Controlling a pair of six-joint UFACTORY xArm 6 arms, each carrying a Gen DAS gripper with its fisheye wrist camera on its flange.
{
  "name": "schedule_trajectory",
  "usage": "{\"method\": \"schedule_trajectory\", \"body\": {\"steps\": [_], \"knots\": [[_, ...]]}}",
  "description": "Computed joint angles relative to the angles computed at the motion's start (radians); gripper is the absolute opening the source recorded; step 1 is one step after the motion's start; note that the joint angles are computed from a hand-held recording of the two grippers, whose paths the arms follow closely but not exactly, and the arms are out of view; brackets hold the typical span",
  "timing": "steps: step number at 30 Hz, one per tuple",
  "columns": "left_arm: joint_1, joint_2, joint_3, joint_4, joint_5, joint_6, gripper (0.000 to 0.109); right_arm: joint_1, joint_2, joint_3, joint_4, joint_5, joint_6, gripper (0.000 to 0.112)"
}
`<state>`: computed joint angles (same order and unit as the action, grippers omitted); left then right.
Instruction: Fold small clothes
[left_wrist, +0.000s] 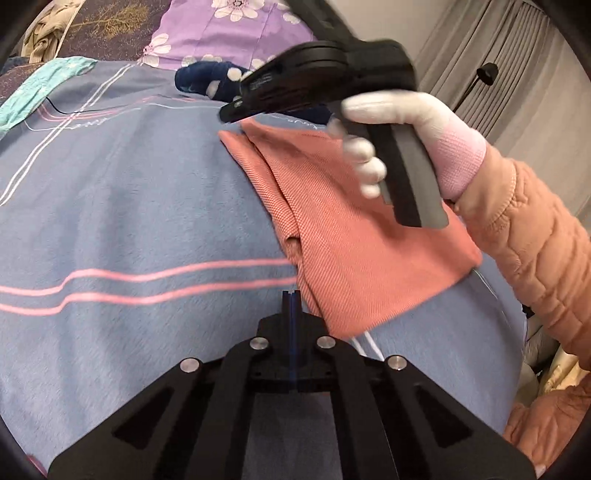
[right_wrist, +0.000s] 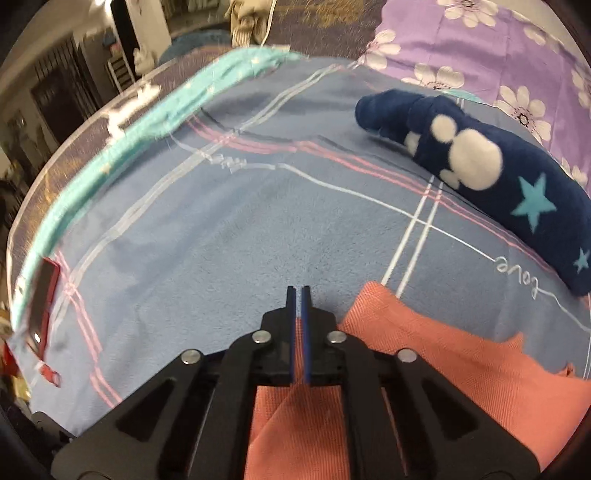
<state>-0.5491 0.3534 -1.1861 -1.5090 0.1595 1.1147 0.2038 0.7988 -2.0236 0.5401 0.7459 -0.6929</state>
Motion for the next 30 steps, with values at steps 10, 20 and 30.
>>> {"method": "schedule_trajectory", "body": {"steps": [10,20,30], "knots": [[-0.001,0.003,-0.004,-0.078,0.113,0.066,0.043,-0.059,-0.415,0.585,0.139,-0.122,-0.416,0.035],[0.009,-0.089,0.08,-0.186,0.033,0.053,0.0,-0.066,-0.713,1.01,0.304,-0.234,-0.781,0.048],[0.014,-0.029,-0.009,-0.109,-0.002,-0.014,0.052,0.071,-0.766,1.212,0.351,-0.523,-0.9,0.054]]}}
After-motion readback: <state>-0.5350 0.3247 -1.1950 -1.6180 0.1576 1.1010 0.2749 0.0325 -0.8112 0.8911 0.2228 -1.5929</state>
